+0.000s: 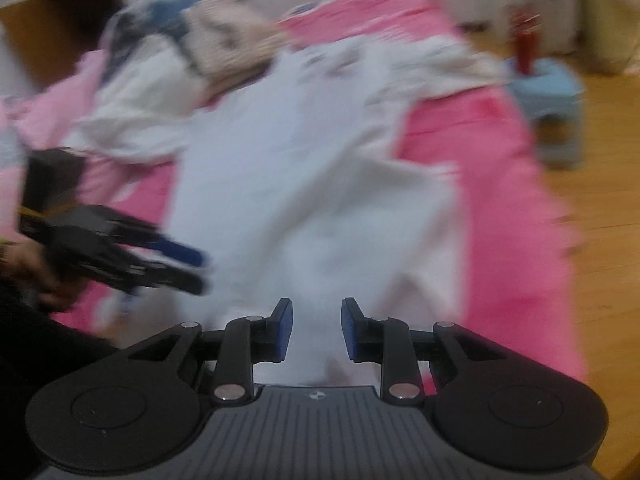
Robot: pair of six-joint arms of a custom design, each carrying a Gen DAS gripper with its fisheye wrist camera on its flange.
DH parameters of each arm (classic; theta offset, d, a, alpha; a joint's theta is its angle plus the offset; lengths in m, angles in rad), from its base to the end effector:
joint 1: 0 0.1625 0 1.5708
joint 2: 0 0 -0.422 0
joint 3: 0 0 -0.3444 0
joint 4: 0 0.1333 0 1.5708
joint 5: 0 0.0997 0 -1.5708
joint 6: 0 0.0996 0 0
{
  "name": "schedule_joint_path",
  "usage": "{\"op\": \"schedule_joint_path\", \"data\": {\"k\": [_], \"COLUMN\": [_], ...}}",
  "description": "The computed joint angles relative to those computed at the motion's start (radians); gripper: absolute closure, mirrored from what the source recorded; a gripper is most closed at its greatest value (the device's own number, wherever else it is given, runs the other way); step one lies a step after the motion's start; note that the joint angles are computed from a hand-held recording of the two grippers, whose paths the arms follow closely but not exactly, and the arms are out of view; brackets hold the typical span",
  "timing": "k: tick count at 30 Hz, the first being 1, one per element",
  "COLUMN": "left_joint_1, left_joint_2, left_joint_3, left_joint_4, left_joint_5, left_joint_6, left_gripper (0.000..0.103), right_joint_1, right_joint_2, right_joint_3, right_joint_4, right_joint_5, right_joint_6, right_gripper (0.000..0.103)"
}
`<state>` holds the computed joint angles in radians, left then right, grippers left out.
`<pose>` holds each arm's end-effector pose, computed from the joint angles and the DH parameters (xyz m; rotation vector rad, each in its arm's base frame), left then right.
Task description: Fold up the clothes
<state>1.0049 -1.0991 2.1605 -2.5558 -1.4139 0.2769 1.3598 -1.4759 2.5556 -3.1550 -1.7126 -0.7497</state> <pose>-0.1165 -0.4610 0.1320 1.2248 2.7105 0.0788 0.0459 -0.3548 0.2408 0.6797 -2.6503 0.5355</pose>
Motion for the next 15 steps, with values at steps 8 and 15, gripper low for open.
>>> {"op": "schedule_joint_path", "data": {"k": [8, 15], "left_joint_1": [-0.029, -0.036], "left_joint_2": [0.027, 0.044], "left_joint_3": [0.036, 0.039], "left_joint_4": [-0.073, -0.08], "left_joint_5": [0.027, 0.05], "left_joint_6": [-0.029, -0.038], "left_gripper": [0.064, 0.069], "right_joint_1": [0.041, 0.042], "right_joint_2": [0.191, 0.444], "right_joint_3": [0.088, 0.077], "right_joint_4": [-0.523, -0.834], "right_joint_5": [-0.138, -0.189], "right_joint_6": [-0.364, -0.721], "right_gripper": [0.074, 0.094]}}
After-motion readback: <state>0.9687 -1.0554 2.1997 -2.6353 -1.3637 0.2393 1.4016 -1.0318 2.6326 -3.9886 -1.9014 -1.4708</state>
